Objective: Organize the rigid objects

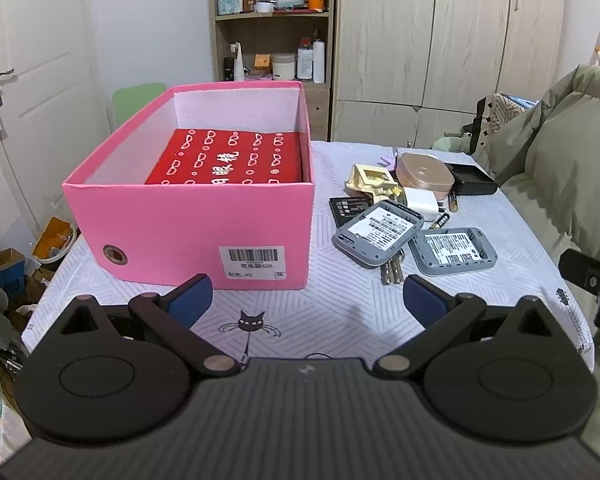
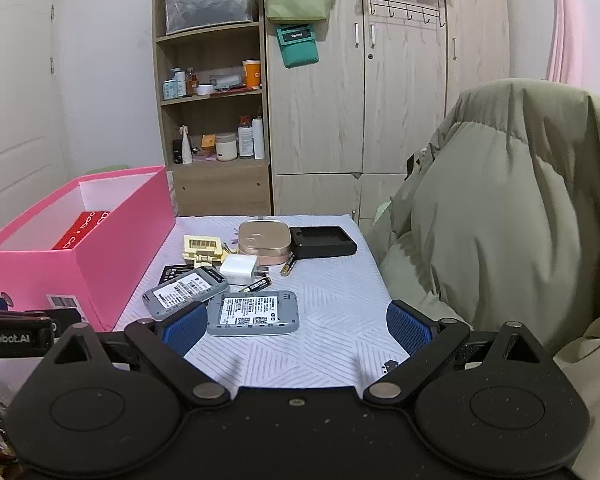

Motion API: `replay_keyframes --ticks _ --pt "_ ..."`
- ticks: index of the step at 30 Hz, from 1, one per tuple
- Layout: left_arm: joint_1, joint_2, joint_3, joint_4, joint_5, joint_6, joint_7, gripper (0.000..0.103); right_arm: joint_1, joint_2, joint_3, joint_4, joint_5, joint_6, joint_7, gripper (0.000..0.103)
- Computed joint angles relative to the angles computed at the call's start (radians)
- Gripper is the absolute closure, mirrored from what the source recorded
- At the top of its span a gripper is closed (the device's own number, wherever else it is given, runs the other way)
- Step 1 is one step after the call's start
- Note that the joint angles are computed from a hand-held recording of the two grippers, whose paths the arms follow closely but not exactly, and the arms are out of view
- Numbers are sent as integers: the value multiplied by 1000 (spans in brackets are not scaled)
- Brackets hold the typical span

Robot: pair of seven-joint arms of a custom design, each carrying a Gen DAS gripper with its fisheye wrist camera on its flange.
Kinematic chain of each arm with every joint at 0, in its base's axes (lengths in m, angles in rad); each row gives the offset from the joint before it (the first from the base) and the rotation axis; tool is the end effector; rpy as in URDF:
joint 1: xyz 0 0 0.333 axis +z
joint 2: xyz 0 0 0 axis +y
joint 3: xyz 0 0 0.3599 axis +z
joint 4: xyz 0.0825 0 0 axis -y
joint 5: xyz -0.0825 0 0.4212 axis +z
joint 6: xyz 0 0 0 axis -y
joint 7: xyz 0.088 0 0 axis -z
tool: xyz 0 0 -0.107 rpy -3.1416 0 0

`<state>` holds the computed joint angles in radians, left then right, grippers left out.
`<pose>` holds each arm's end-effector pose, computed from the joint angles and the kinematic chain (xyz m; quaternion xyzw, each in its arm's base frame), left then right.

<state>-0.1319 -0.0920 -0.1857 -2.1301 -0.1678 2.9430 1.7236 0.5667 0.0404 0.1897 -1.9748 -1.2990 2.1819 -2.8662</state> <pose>0.5729 -0.1809 0.5844 -0.5230 0.7314 -0.3600 0.2488 0.4829 0.4044 0.5165 -0.4848 0.7003 -0.4186 0.3152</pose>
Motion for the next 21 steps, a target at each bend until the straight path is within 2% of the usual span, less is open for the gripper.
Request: replay_keyframes --ticks 21 --pt "-20 -9 2 2 -37 -19 51 0 -13 -23 7 -34 -42 15 49 5"
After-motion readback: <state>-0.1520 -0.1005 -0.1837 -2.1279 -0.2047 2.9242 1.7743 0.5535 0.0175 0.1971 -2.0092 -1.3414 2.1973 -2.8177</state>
